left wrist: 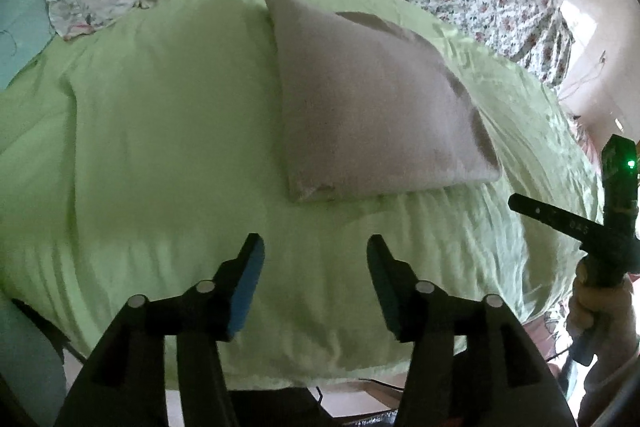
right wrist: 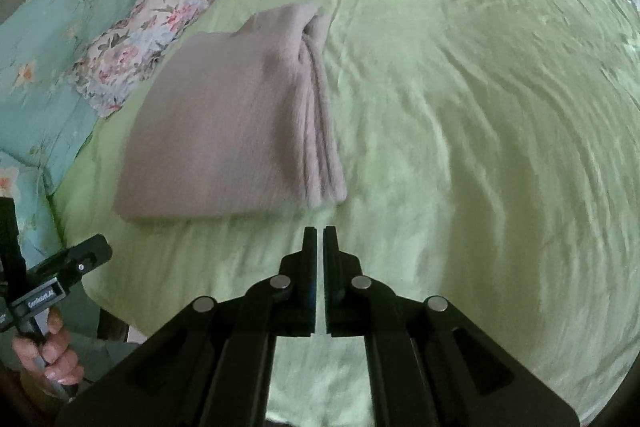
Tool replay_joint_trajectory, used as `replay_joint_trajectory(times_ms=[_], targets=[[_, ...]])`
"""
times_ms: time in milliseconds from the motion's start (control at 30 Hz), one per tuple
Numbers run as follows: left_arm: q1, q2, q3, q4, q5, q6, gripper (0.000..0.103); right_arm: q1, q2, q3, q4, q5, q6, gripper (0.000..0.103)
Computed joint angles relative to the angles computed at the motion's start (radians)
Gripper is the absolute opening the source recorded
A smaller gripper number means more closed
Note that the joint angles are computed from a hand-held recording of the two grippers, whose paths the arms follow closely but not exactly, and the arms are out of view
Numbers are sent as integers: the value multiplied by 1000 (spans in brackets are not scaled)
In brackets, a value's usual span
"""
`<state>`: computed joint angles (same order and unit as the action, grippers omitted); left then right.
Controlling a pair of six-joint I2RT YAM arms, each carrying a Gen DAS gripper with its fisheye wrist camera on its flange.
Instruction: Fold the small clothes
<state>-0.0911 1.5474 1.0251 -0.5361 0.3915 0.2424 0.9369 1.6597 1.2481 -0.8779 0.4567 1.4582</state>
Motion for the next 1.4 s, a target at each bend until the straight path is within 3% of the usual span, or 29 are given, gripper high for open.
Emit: replay_joint_trajectory(times_ms=[133,200,267,333,367,400,500,633,900,1167,1400], targets=[[-9,-46,-43,3,-38,29,68,51,33,37,-39,-20,55,3],[-15,-83,-72,6,-71,39,83,70,44,53,-60,-25,70,4],[-10,-102,-85,11,-88,59,85,90,55,68,-82,-36,90,9],[-2,-118,-94,8,-92,82,86,109,61,76,-98,-45,116,38],[-1,-136,-105,9,-100,90,89,120,65,83,-110,-41,134,62],[4,-143,-110,10,-102,98,92,133,70,93,-126,-31,149,70],[16,-171,-121,2,-110,114,97,151,91,127,-166,-24,152,70],[37,-199,-102,-35,-103,129,98,158,97,160,-192,-12,144,71],[39,-195,0,-79,-96,91,102,129,100,240,-230,41,56,87],[-4,-103,30,-38,-163,50,102,107,107,249,-172,52,-32,96],[-35,-43,7,1,-223,59,102,97,107,184,-101,-3,-32,96]])
